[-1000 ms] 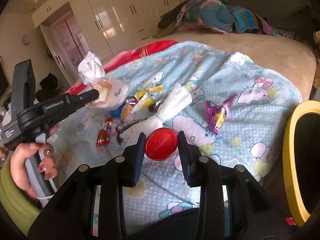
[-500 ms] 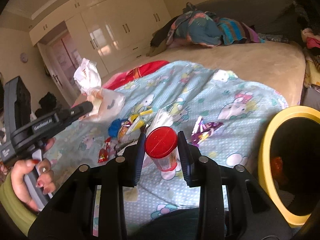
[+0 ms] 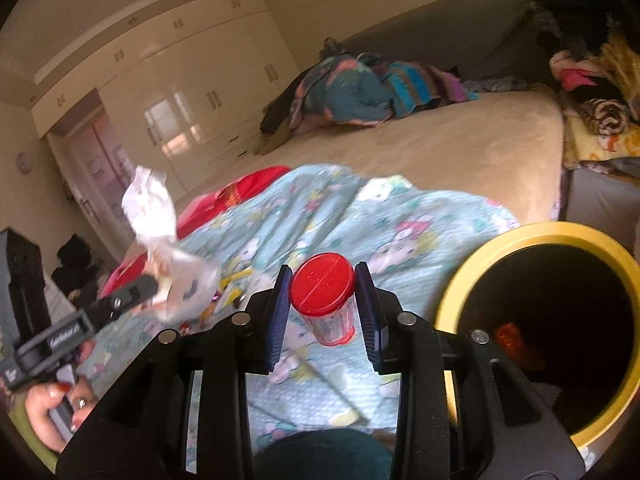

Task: Collect trash
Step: 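Carry the white bag and red can over the yellow-rimmed bin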

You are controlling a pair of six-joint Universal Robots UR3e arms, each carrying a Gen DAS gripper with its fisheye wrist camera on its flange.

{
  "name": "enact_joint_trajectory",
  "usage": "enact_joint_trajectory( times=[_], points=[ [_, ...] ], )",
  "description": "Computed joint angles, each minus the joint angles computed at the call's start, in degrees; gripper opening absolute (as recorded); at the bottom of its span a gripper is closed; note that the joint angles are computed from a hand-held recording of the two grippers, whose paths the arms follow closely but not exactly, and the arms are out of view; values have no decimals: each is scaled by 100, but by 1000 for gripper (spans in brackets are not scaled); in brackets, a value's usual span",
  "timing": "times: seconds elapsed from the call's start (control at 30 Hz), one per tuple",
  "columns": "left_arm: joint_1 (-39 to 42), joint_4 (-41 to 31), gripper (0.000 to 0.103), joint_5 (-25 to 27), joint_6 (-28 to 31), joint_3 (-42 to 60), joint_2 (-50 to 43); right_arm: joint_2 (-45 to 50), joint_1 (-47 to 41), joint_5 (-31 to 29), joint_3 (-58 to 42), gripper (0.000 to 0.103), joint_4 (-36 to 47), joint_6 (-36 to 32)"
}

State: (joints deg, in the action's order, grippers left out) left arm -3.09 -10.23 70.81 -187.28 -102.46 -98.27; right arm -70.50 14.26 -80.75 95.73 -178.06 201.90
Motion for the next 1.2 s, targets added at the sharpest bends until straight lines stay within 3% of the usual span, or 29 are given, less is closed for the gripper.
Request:
enact_joint_trajectory(
  times=[0.23, 1.2],
  points=[
    [-363, -27, 17, 24, 107, 170, -154, -512, -353, -253, 618, 25, -344, 128],
    [-1693, -543, 17, 145, 593, 1397, -1310, -1308, -1758, -153, 2162, 25, -962, 698]
  ],
)
